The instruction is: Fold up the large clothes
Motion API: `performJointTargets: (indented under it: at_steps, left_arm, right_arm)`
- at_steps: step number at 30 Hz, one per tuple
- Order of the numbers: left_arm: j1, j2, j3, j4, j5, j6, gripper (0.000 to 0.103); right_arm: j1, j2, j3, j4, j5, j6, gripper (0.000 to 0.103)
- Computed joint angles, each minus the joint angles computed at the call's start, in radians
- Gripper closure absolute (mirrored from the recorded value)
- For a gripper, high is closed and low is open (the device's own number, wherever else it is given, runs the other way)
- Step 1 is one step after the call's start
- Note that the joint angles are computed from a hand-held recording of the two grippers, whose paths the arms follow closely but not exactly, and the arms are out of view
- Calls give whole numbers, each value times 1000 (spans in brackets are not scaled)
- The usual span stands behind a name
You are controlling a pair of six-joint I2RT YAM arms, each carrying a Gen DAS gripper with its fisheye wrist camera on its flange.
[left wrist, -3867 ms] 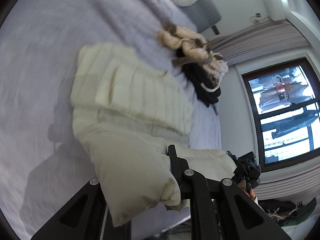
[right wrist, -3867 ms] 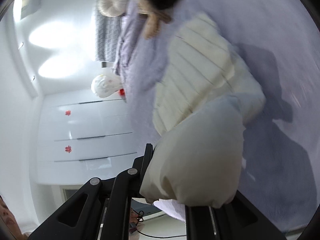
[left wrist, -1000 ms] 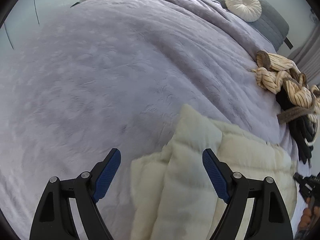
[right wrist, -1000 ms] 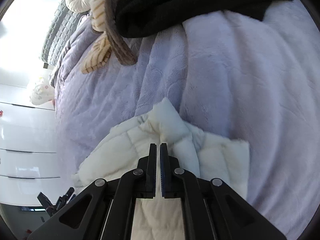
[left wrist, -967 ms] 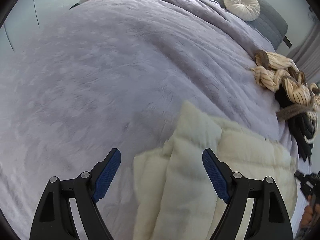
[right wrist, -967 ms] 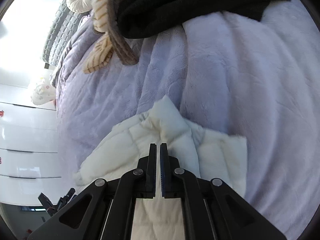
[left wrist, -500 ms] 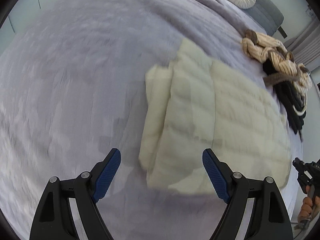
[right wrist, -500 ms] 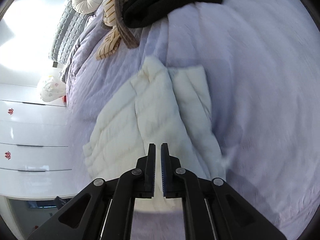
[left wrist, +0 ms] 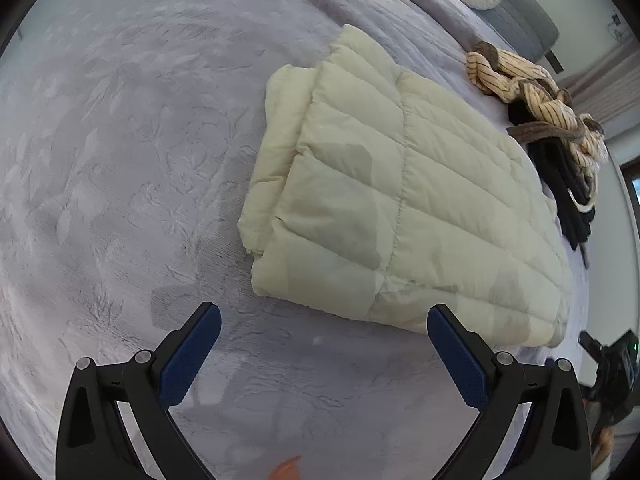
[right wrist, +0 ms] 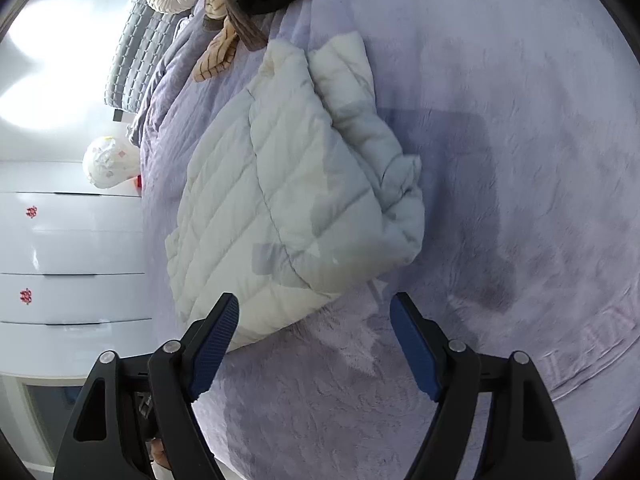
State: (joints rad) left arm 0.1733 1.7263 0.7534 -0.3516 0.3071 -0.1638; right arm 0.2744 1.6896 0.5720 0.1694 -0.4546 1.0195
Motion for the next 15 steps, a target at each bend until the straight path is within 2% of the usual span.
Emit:
performJointTargets:
  at_steps: [2, 3, 6, 8, 10, 12, 15]
  left_arm:
    - [6, 14, 4, 6, 28, -14, 0]
    - [9, 23, 7, 11, 43, -23, 0]
    - [36, 51, 1, 29, 110, -57, 0]
    - [72, 86, -3, 46, 210, -70, 0]
    - [87, 98, -14, 70, 255, -89, 0]
    - [94, 113, -8, 78, 283, -92, 0]
    - [99, 137, -2, 102, 308, -113, 0]
  right_arm:
    - [20, 15, -15, 55, 10, 25, 11]
    - [29, 28, -19, 84, 8, 37, 1]
    - [60, 43, -45, 165, 23, 70, 0]
    - [69, 64, -42, 186, 8, 75, 0]
    - [69, 95, -36, 214, -14, 85, 0]
    - [67, 118, -31, 245, -17, 105, 0]
    - [58, 165, -56, 385, -42, 164, 0]
